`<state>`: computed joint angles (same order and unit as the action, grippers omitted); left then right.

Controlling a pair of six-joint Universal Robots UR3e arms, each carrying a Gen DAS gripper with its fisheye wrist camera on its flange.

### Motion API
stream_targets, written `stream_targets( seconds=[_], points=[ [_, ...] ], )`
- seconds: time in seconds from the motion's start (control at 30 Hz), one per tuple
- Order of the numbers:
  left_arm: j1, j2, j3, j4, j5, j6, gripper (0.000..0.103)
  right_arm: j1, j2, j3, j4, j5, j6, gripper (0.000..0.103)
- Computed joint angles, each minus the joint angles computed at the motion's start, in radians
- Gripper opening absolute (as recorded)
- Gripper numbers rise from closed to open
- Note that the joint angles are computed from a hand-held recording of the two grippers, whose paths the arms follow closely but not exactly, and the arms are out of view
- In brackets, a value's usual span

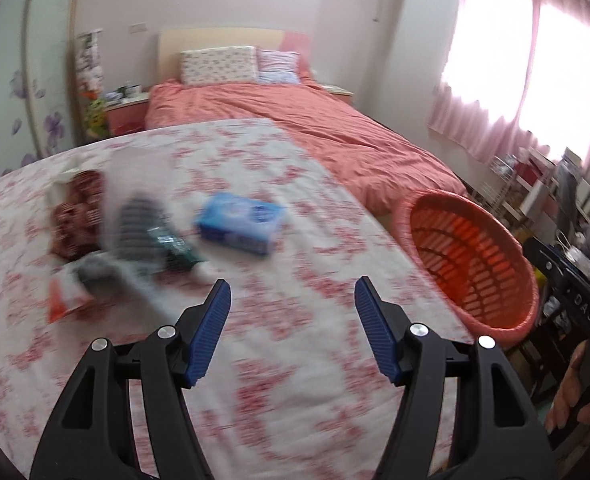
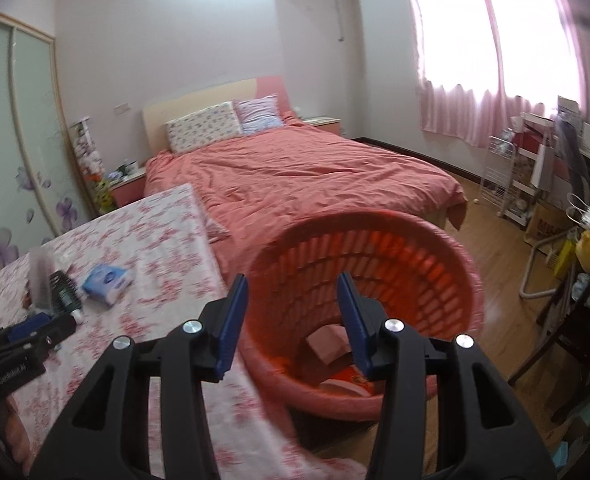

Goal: Collect trash

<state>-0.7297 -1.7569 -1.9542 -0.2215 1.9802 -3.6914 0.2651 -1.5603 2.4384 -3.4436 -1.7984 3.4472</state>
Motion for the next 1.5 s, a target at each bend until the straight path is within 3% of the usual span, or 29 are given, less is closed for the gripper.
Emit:
stream_targets(
  seconds=[0.33, 0.63, 0.93, 1.2, 1.5],
  points=[
    [0.160, 0.285, -0.309, 0.013, 0.039, -0.047, 0.064, 0.221, 0.140, -0.188, 0.088, -0.084, 0.017, 0.046],
    [0.413, 0.370, -0.438, 0.041, -0.137, 0.005, 0.063, 0.279, 0.186, -0.254, 0.133, -0.104, 0.005, 0.046],
    [0.482, 0.373, -0.461, 0.019, -0.209, 0.016, 0.037, 0.284, 0.198, -0.274, 0.150, -0.100, 0.001, 0.046],
    [0.531, 0.481, -0.546, 0.020, -0.231, 0.059, 0.034, 0.324, 0.241, -0.339, 0.171, -0.094, 0.002, 0.047],
    [0.609, 0.786, -0.669, -0.101, -0.220, 0.136, 0.034, 0.400, 0.350, -0.525, 0.239, -0.073, 0.007, 0.047]
  ],
)
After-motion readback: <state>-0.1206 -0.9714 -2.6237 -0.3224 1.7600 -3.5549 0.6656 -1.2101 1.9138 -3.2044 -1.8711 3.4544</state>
